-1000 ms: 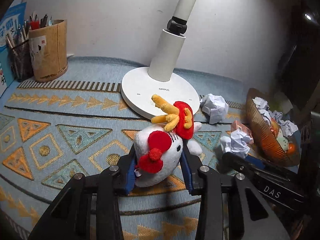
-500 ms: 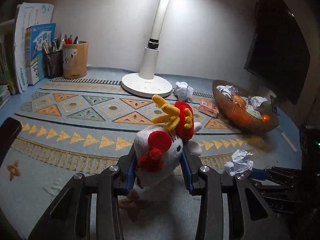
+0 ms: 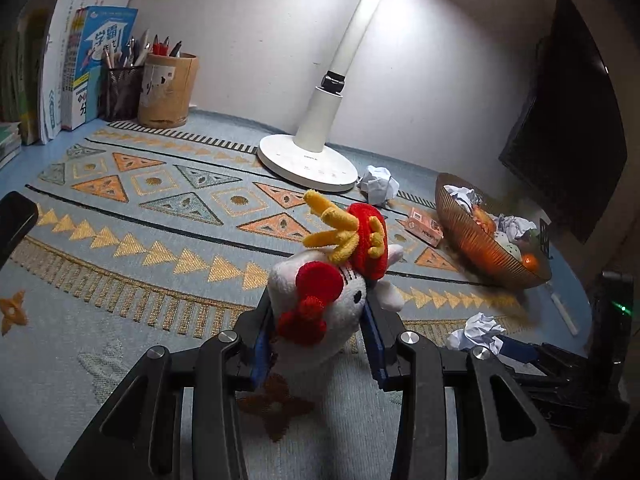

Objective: Organize objects
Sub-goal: 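Lift the plush and paper ball and carry them over the bowl, then open both tools to drop the plush and paper ball into the bowl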

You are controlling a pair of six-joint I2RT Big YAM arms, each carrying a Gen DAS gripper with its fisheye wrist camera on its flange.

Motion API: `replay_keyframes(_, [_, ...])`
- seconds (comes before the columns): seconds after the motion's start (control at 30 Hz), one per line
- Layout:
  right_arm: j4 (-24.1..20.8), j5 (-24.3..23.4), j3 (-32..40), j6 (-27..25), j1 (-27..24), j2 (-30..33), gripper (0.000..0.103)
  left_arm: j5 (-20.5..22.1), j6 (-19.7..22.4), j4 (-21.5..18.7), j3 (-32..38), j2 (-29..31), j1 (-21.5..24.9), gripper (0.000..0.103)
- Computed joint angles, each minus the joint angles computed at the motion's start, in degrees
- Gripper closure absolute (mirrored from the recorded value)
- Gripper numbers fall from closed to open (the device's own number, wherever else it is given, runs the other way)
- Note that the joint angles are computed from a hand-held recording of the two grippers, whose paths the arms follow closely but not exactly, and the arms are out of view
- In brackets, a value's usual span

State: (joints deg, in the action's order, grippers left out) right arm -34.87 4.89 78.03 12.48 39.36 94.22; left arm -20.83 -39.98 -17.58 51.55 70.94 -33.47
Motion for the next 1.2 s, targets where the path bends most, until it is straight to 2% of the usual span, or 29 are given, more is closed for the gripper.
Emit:
replay_keyframes(0.07, [0.0,2.8,0.4,-0.6,1.1,0.6,0.052,0.8,-0.1,0.2,0.0,0.1,0.2,0.067])
replay_keyframes(0.13, [1.7,6.0,-0.6,-2.0,2.2,0.1,0.055,1.1,-0.2,-0.1,0.1,0.3,0.3,0.067])
replay_keyframes(0.27, [7.5,9.1,-4.6,-6.9,4.3,-2.6,0.055,0.8,-0.1,-0.6,0.5,0.5,0.3,0.067])
replay_keyframes(0.33, [8.5,10.8,-5.3,-8.1,5.0,-3.0,0.055,0.5,-0.3,-1.0,0.6,0.6,0.2,0.067])
replay_keyframes(0.6, [9.7,8.0,-6.4,-4.5,3.2,-4.3,0.055,0.4,1.1,-3.7,2.6,2.0,-0.5,0.067])
replay_keyframes(0.73, [9.5,2.1,-7.4,-2.6,0.3,-6.9,0.055,2.2,3.1,-5.3,6.0,4.0,-1.5,0.067])
replay_keyframes(0.83, [9.3,-0.1,-6.8,-1.4,-4.1,-10.3,0.055,4.3,5.6,-4.0,11.4,6.1,-2.2,0.067])
replay_keyframes(0.97, [9.2,-0.6,-3.0,0.5,-11.8,-13.0,0.054,5.9,13.0,-4.5,24.8,13.9,-3.9,0.067])
replay_keyframes(1.1, [7.0,-0.7,3.3,0.1,-18.1,-9.5,0.054,8.9,19.1,-6.4,38.3,24.3,-5.2,0.067])
replay_keyframes(1.2, [5.4,-2.5,7.6,-0.1,-21.1,-5.3,0.054,10.3,19.2,-6.4,44.0,29.9,-5.2,0.067])
